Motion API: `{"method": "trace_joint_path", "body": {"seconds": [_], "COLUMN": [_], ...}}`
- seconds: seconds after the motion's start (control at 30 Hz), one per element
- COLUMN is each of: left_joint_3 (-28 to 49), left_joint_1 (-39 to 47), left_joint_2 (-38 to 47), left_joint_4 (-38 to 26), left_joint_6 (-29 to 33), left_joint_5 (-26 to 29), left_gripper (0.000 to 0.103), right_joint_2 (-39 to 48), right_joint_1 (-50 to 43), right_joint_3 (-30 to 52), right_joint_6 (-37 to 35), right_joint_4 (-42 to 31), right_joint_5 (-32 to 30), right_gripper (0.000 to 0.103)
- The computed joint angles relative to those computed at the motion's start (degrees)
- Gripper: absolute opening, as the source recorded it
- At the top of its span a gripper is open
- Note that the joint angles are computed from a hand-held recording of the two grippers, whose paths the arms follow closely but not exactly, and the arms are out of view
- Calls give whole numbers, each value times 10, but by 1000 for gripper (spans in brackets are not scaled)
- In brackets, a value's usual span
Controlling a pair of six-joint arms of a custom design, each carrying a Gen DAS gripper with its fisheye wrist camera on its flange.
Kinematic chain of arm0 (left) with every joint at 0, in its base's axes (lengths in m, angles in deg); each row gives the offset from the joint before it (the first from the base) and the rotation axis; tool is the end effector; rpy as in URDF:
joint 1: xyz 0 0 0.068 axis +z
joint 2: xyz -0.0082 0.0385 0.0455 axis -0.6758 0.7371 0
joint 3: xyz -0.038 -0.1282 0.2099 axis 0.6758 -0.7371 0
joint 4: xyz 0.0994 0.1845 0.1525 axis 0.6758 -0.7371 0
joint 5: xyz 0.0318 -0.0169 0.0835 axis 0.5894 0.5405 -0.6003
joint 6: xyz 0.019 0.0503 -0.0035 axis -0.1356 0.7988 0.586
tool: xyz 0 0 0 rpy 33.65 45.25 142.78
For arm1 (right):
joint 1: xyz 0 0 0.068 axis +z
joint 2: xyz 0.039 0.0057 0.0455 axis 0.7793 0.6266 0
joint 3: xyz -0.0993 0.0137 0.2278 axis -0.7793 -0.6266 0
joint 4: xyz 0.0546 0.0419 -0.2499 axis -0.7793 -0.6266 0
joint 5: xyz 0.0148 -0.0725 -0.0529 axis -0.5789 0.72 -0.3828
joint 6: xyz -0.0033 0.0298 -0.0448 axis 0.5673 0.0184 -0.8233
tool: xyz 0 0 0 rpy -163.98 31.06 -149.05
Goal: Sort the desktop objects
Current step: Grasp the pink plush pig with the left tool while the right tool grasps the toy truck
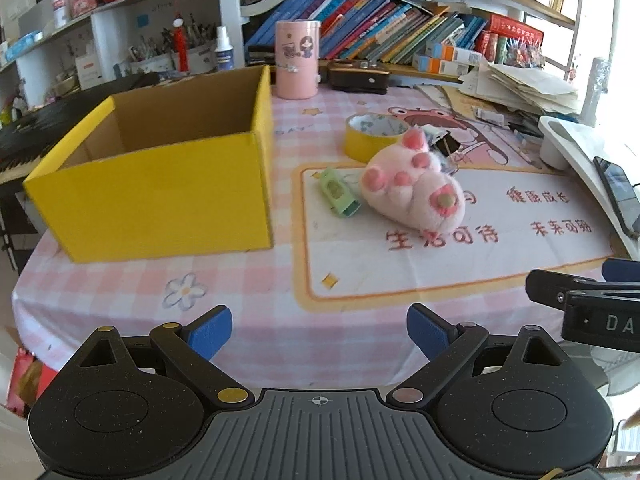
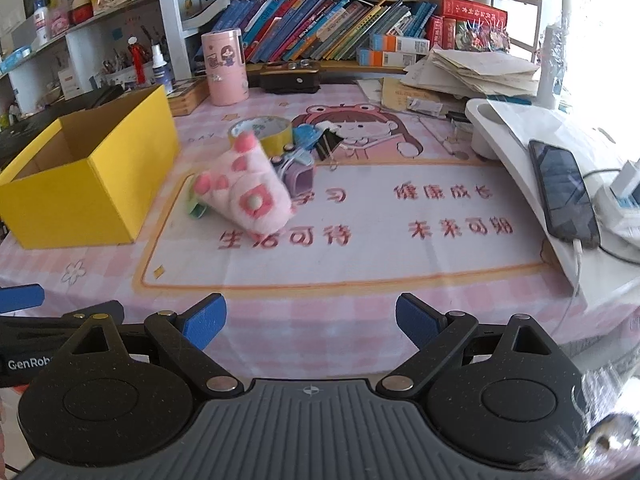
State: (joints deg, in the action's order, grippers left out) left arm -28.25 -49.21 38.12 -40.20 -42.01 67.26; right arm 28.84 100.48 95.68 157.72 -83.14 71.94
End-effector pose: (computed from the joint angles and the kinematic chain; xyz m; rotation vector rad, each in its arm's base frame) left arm 0.3377 -0.0544 0.1437 0.9040 2.2479 -0.3582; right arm 0.2194 0.2164 0.1528 0.7859 2.2316 -0.2578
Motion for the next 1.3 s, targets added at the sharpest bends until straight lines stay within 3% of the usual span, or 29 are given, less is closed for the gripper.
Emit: {"method": "trace_joint_path", "body": {"seconds": [0.23, 0.5, 0.8, 0.93, 1.03, 1.07, 1.17, 1.3], "left_joint_3": [29, 96, 225, 298, 312, 310, 295, 248], "left_joint_1": [-63, -124, -189, -217, -219, -216, -208, -188], "left_joint_2": [22, 85, 207, 267, 281, 281, 268, 223], "left_joint_4": [15, 17, 13, -24, -31, -29, -22, -12], "left_joint_6": [-69, -175, -307, -327, -336, -331, -305, -278], "left_joint_5": [-35, -31, -76, -147, -153, -144, -114, -79], "left_gripper": [96, 96, 96, 96, 90, 79, 60, 59], "right_joint_2": [-80, -185, -285, -311, -320, -319, -304, -263], "right_joint_1": [-75, -160, -247, -278, -293, -302, -324, -350], "right_joint_3": [-89, -199, -292, -315, -323, -325, -322, -305], "right_joint_6": [-134, -254, -378, -412, -430, -439, -461, -494], "right_joint_4": [104, 220, 308, 326, 338, 345, 365, 405], "right_joint_5": [-13, -12, -26, -43, -58, -68, -103, -155], "right_gripper": [93, 93, 93, 93, 93, 93, 93, 93]}}
